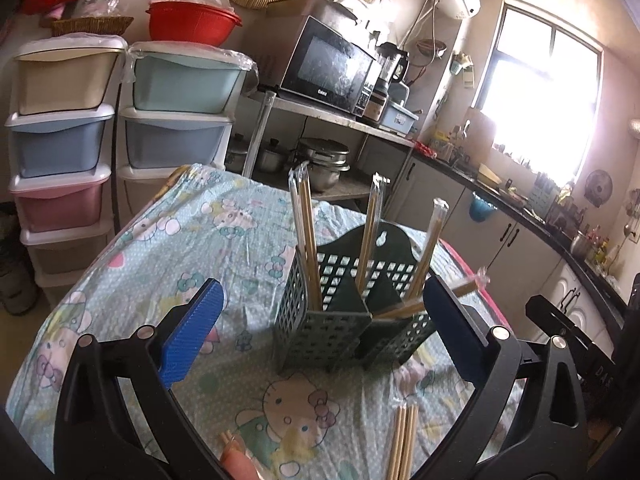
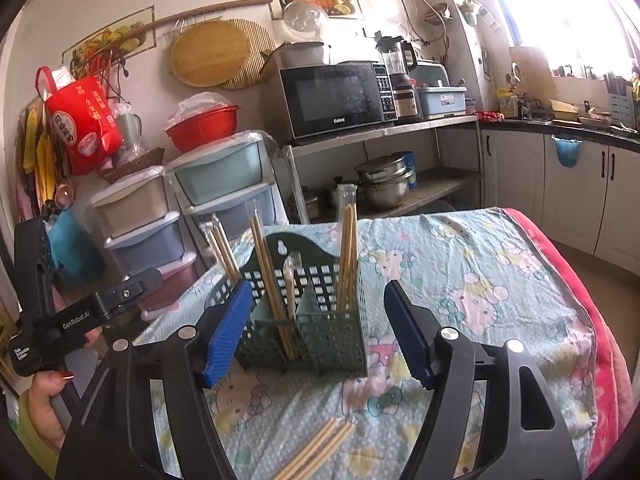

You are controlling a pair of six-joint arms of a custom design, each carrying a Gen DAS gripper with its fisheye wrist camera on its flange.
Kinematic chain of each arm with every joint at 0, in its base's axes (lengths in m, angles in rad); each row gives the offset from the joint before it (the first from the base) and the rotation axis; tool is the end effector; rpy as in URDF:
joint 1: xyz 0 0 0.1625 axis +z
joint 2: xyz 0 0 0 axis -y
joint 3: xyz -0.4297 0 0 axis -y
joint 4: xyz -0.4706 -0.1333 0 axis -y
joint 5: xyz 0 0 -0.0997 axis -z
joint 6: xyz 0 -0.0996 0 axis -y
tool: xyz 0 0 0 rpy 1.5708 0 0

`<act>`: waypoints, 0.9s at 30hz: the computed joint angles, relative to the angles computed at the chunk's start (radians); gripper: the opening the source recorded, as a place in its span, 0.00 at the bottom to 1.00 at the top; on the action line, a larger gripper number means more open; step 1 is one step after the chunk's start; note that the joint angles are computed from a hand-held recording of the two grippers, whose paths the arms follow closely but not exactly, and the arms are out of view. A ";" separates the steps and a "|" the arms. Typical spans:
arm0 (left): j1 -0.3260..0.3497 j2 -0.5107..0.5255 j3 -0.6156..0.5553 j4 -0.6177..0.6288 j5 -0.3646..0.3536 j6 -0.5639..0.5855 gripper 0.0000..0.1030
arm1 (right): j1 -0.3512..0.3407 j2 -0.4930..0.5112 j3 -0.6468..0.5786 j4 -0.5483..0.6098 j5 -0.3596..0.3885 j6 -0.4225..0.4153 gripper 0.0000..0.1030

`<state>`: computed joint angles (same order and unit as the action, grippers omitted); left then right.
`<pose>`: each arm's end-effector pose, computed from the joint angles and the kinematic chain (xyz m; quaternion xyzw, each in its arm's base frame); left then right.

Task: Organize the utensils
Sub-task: 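Move both open tools back toward the loose chopsticks on the cloth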

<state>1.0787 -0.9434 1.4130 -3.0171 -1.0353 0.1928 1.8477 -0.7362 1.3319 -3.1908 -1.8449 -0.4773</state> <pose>-0.2151 -0.7909 0.3321 0.1691 0.8439 -0.4822 0.1636 0.3324 -0.7806 0.2223 0.2557 -0.8275 0.4711 0.1671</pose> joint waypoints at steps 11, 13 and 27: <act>0.001 -0.033 0.063 0.030 0.023 -0.004 0.90 | 0.002 -0.034 0.061 0.027 -0.039 0.004 0.64; 0.001 -0.039 0.073 0.033 0.030 -0.004 0.90 | 0.001 -0.039 0.070 0.030 -0.045 0.006 0.64; -0.003 -0.066 0.130 0.070 0.056 -0.008 0.90 | 0.002 -0.059 0.112 0.061 -0.068 0.014 0.61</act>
<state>1.0760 -1.0094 1.5432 -2.9473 -0.9797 0.1846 1.8498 -0.7953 1.4443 -3.1302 -1.9125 -0.4638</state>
